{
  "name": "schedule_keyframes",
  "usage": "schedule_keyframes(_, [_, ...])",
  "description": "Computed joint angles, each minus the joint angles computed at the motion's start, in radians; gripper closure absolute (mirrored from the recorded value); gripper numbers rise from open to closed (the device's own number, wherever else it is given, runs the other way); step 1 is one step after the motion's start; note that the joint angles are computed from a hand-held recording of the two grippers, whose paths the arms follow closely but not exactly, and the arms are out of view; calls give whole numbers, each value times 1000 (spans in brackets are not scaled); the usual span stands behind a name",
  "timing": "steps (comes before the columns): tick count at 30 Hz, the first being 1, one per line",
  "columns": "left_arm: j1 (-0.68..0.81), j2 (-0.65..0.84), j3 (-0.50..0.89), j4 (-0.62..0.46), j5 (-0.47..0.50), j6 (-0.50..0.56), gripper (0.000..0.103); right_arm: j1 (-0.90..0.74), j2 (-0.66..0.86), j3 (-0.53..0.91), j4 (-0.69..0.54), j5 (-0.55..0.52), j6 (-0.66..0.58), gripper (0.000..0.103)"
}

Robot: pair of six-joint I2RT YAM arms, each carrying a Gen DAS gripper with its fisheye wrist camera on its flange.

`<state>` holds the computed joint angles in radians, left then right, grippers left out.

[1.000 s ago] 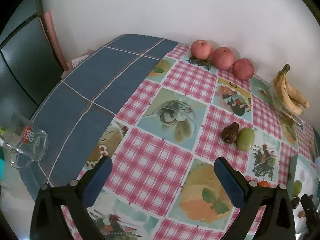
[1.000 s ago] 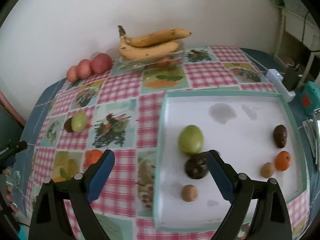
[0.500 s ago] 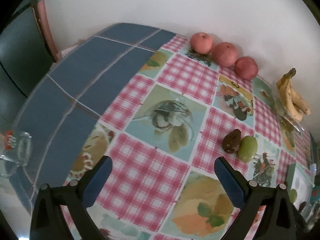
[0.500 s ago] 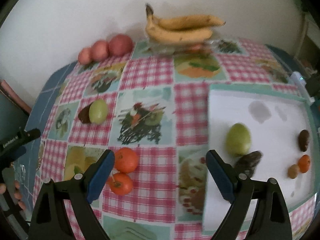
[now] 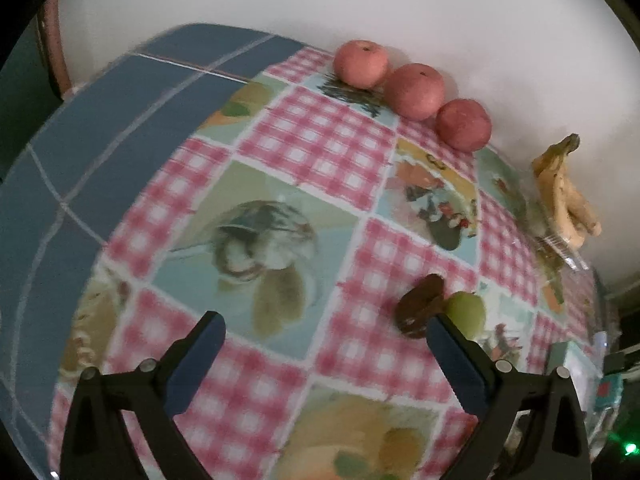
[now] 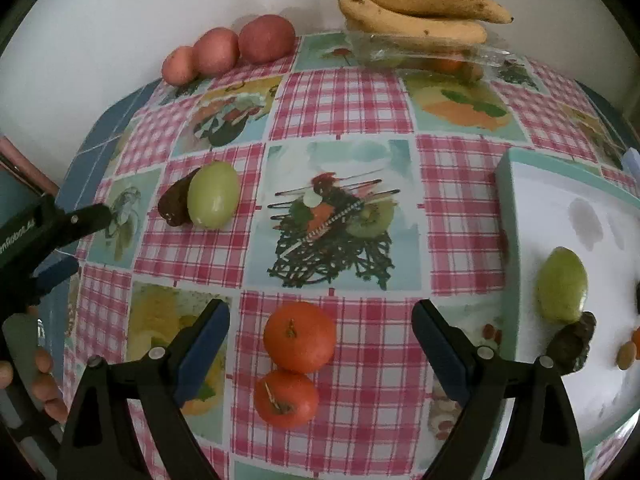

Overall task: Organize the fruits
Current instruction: 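Grasp a dark avocado with the left tool while the right tool grasps a mandarin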

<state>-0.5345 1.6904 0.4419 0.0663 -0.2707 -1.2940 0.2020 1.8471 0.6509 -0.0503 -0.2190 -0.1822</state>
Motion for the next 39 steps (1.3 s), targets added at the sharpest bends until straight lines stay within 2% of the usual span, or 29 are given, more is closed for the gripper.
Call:
schedule_keyframes(2, [26, 34, -7, 97, 33, 26, 9, 10, 16, 9, 2, 6, -2, 10])
schedule_keyframes(4, [40, 71, 18, 116, 49, 47, 12, 16, 28, 16, 5, 18, -3, 10])
schedule_keyframes(8, [49, 128, 68, 124, 60, 95, 16, 16, 47, 25, 6, 28, -6, 10])
schedule_keyframes(18, [28, 252, 194, 50, 49, 165, 17, 30, 85, 32, 25, 57, 2, 10])
schedule_keyframes(20, [29, 254, 197, 57, 53, 177, 22, 41, 93, 32, 37, 66, 10, 10])
schedule_keyframes(23, [22, 259, 204, 71, 59, 192, 37, 43, 84, 18, 44, 76, 5, 10])
schedule_keyframes(25, [13, 277, 231, 49, 51, 208, 59, 44, 83, 17, 44, 75, 5, 11])
schedule_keyframes(27, [8, 282, 242, 34, 48, 214, 64, 46, 80, 12, 47, 75, 7, 15])
schedule_keyframes(29, [12, 273, 227, 49, 55, 210, 65, 55, 69, 0, 60, 90, 3, 32])
schedule_keyframes(39, [9, 245, 190, 27, 71, 167, 65, 25, 58, -2, 35, 13, -16, 56])
